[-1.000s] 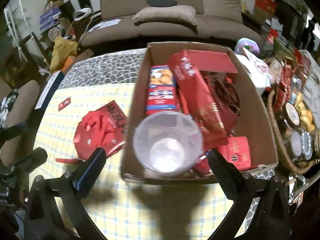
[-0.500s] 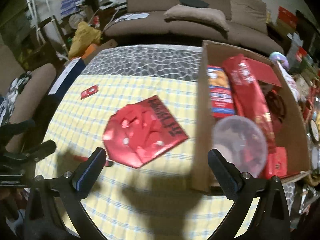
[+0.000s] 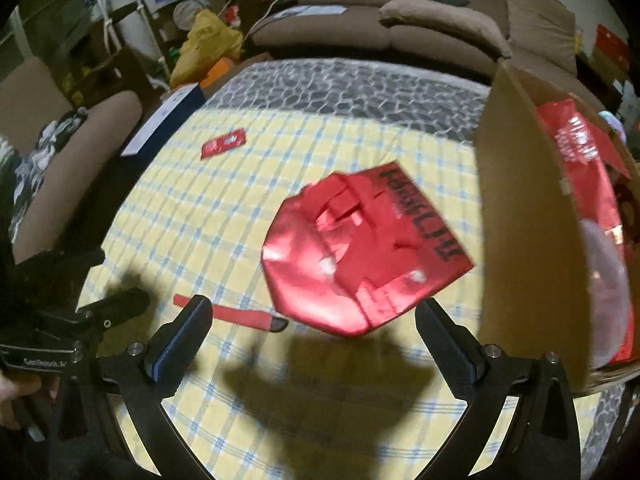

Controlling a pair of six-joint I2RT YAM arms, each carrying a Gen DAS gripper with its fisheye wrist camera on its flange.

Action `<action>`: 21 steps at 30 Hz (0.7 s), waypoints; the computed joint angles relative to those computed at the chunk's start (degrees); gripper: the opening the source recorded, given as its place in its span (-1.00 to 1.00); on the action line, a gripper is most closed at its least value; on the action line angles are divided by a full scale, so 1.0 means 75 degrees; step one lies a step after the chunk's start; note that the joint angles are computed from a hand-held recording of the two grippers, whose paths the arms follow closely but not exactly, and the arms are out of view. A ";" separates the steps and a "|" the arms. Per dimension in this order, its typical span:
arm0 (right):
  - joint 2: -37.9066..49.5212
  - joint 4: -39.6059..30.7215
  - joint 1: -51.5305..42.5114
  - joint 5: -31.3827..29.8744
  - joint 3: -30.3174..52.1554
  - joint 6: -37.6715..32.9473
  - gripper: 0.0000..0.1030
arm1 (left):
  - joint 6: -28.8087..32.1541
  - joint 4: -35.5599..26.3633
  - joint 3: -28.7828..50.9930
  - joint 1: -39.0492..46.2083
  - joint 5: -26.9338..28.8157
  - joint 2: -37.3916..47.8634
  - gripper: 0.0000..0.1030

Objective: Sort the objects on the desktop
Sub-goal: 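Withdraw both grippers from the box back over the table, then grasp the red box cutter with the left gripper and lift it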

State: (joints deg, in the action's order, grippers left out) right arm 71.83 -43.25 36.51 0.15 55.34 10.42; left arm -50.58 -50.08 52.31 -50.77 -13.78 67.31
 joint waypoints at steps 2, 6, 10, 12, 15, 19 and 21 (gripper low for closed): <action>0.0134 0.0258 0.0064 -0.0071 -0.0254 0.0059 0.99 | 0.0020 0.0261 -0.0259 0.0047 0.0117 0.0062 1.00; 0.0324 0.0760 0.0095 -0.0281 -0.0699 0.0125 0.99 | 0.0126 0.0681 -0.0665 0.0052 0.0244 0.0209 0.98; 0.0435 0.1172 0.0068 -0.0465 -0.1014 0.0074 0.99 | 0.0407 0.1211 -0.1036 0.0023 0.0351 0.0261 0.88; 0.0494 0.1143 0.0113 -0.0362 -0.0956 -0.0058 0.99 | 0.0594 0.1340 -0.1064 -0.0033 0.0392 0.0408 0.72; 0.0330 0.1164 -0.0007 -0.0480 -0.0971 -0.0166 0.99 | 0.1021 0.1555 -0.1018 -0.0144 0.0402 0.0660 0.50; 0.0393 0.1245 -0.0476 -0.1153 -0.1019 -0.0121 0.88 | 0.1566 0.1818 -0.0923 -0.0185 0.0433 0.0962 0.31; 0.0554 0.1219 -0.0612 -0.1356 -0.1007 -0.0065 0.72 | 0.1748 0.1972 -0.0931 -0.0222 0.0546 0.1040 0.12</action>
